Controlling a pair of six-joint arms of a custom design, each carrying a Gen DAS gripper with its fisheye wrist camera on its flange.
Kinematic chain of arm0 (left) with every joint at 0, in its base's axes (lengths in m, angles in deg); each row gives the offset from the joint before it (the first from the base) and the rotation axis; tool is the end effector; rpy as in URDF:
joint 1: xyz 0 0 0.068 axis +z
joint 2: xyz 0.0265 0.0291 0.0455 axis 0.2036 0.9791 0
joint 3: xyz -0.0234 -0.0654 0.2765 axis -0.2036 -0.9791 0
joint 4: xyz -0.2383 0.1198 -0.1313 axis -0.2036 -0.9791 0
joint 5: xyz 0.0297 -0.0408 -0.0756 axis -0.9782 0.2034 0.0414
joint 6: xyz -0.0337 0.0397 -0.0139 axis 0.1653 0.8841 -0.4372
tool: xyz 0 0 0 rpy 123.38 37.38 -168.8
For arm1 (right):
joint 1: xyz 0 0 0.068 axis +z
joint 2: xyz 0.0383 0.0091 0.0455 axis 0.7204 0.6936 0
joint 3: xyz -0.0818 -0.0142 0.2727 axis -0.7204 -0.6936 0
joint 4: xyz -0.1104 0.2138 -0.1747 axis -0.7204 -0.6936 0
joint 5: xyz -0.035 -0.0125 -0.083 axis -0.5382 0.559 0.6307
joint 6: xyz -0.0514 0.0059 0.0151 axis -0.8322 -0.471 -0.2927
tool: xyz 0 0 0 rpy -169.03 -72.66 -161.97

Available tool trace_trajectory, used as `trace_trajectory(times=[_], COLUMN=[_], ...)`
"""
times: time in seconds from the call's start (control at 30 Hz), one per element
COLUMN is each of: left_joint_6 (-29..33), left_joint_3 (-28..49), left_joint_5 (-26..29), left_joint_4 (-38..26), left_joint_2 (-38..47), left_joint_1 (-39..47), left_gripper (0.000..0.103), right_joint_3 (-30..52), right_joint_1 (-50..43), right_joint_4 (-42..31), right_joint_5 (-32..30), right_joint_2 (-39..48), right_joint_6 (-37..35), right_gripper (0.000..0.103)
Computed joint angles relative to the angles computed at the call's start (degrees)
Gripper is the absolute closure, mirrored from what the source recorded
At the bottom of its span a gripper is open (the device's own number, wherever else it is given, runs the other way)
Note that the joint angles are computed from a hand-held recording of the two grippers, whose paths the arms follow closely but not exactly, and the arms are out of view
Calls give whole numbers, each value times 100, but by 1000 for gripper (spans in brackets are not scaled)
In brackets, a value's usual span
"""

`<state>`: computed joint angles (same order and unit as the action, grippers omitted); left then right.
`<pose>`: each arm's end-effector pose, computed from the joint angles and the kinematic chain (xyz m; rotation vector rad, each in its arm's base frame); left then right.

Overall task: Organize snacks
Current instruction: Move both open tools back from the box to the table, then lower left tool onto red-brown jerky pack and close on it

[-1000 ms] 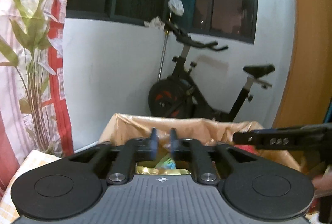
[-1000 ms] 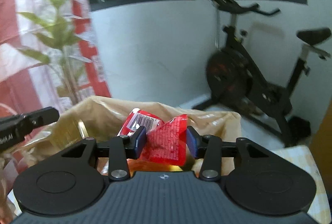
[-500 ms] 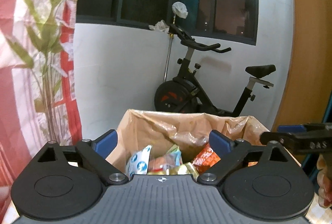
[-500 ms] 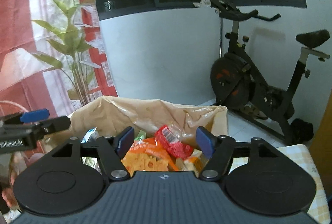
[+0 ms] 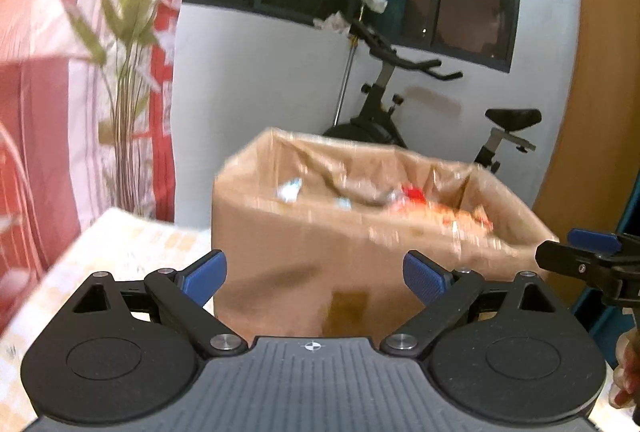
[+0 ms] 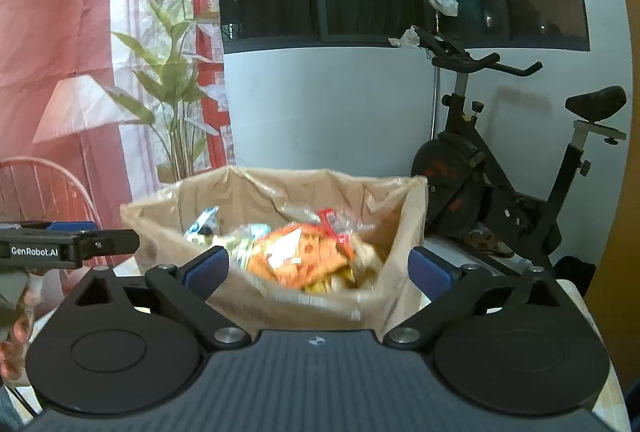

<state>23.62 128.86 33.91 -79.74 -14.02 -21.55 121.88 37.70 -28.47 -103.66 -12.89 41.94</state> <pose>0.2772 -0.1607 0.2775 -0.1070 2.0044 -0.0607 0.2950 -0.0224 0.2884 -0.3206 1.8919 0.4752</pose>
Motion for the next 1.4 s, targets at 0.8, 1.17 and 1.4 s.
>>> trace_trajectory(times=[0.8,1.17,1.4], left_joint_6=[-1797,-1962,-2027], left_joint_3=[-7,215,129], left_joint_5=[1009,1008,1095], left_joint_4=[-1158,-1357,-1299], left_joint_2=[1226,1509,1470], left_joint_1=[-850,-1033,-1020], left_gripper=[37,44,45], right_joint_3=[-2114,-2033,-1987], right_joint_1=[-726,-731,-531], right_joint_4=[1038,823,486], right_joint_5=[-103,51,340], right_joint_2=[449,935,924], right_joint_6=[-2109,-2598,-2874], right_gripper=[13,16,19])
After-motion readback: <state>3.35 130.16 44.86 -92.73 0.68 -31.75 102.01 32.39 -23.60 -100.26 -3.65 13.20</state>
